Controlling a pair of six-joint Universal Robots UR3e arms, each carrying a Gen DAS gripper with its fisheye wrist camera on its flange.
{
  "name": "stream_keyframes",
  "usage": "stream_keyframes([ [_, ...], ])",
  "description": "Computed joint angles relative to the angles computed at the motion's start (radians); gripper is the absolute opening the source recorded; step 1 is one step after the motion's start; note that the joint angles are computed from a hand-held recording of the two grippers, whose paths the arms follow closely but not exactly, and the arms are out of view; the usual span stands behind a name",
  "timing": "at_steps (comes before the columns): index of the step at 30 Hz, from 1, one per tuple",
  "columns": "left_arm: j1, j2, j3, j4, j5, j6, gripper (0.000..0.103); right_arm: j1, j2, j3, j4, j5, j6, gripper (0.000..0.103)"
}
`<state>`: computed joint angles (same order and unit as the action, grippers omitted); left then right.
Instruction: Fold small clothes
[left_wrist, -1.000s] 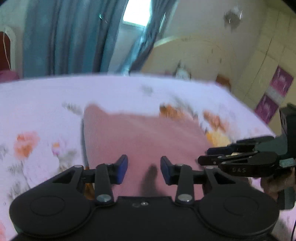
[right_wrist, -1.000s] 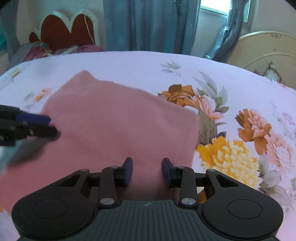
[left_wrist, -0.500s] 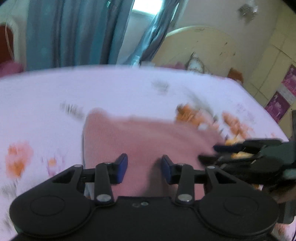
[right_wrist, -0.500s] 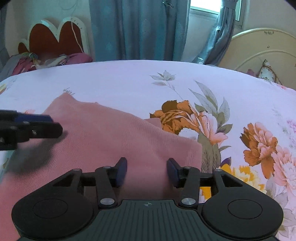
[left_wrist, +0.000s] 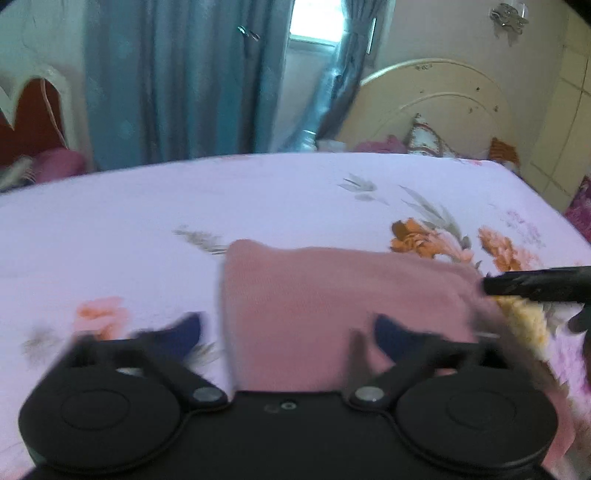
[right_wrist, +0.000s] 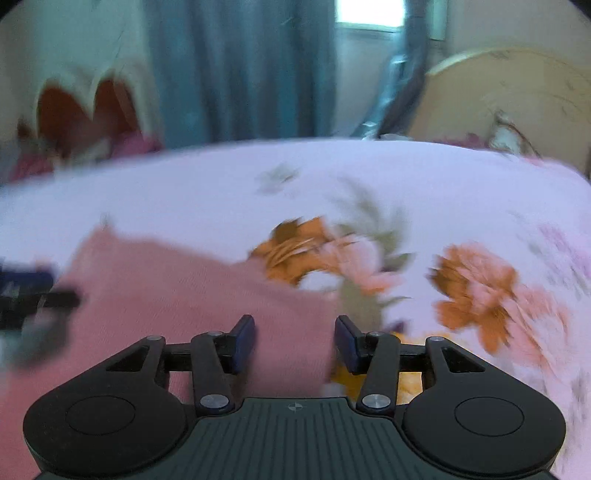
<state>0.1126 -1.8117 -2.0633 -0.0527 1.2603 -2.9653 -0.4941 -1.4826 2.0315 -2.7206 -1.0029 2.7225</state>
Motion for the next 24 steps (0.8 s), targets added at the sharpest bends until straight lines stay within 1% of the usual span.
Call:
stream_keyframes([
  [1,0.022,0.038,-0.042,-0.011,-0.024,0.021,0.098,-0.068,-0.033,0.001,0.102,0.064,-0.015,0.061],
  [2,0.048,0.080,-0.072,-0.060,-0.055,0.031,0.095,-0.136,-0.064,-0.015,0.241,0.117,-0.051,0.063],
  [3,0.074,0.125,-0.097,-0.121,-0.085,0.028,0.084,-0.202,-0.093,-0.026,0.377,0.167,-0.117,0.063],
  [4,0.102,0.163,-0.122,-0.171,-0.119,0.030,0.076,-0.252,-0.116,-0.036,0.492,0.199,-0.185,0.063],
  [5,0.137,0.197,-0.152,-0.216,-0.164,0.033,0.074,-0.299,-0.140,-0.055,0.633,0.220,-0.269,0.063],
  [6,0.171,0.231,-0.185,-0.256,-0.210,0.031,0.075,-0.338,-0.158,-0.084,0.788,0.234,-0.364,0.063],
  [7,0.187,0.246,-0.210,-0.270,-0.231,0.035,0.077,-0.361,-0.168,-0.111,0.918,0.245,-0.446,0.063],
  [8,0.180,0.241,-0.222,-0.267,-0.217,0.028,0.078,-0.376,-0.165,-0.143,1.051,0.242,-0.535,0.063],
  [9,0.166,0.227,-0.228,-0.245,-0.196,0.000,0.079,-0.375,-0.154,-0.165,1.133,0.232,-0.596,0.063],
  [10,0.169,0.219,-0.237,-0.230,-0.205,-0.030,0.078,-0.369,-0.161,-0.147,1.142,0.227,-0.636,0.063],
  [11,0.174,0.220,-0.240,-0.235,-0.219,-0.047,0.078,-0.352,-0.180,-0.106,1.068,0.192,-0.648,0.055],
  [12,0.167,0.227,-0.237,-0.237,-0.206,-0.058,0.078,-0.345,-0.203,-0.051,0.967,0.164,-0.656,0.054],
  [13,0.152,0.235,-0.231,-0.242,-0.181,-0.062,0.077,-0.357,-0.206,-0.038,0.951,0.177,-0.645,0.055],
  [14,0.141,0.245,-0.227,-0.248,-0.164,-0.062,0.077,-0.374,-0.194,-0.068,0.995,0.191,-0.599,0.055],
  [15,0.133,0.252,-0.223,-0.259,-0.154,-0.061,0.080,-0.397,-0.183,-0.097,1.059,0.221,-0.598,0.055],
  [16,0.127,0.251,-0.215,-0.272,-0.149,-0.062,0.081,-0.416,-0.176,-0.108,1.098,0.251,-0.610,0.058],
  [17,0.124,0.248,-0.210,-0.275,-0.146,-0.068,0.082,-0.414,-0.134,-0.155,1.161,0.261,-0.617,0.064],
  [18,0.121,0.242,-0.201,-0.281,-0.147,-0.074,0.083,-0.399,-0.080,-0.214,1.220,0.259,-0.617,0.064],
  [22,0.110,0.226,-0.188,-0.290,-0.146,-0.095,0.081,-0.341,0.058,-0.325,1.286,0.274,-0.590,0.063],
  [24,0.093,0.209,-0.172,-0.284,-0.142,-0.103,0.079,-0.316,0.109,-0.350,1.270,0.292,-0.571,0.063],
])
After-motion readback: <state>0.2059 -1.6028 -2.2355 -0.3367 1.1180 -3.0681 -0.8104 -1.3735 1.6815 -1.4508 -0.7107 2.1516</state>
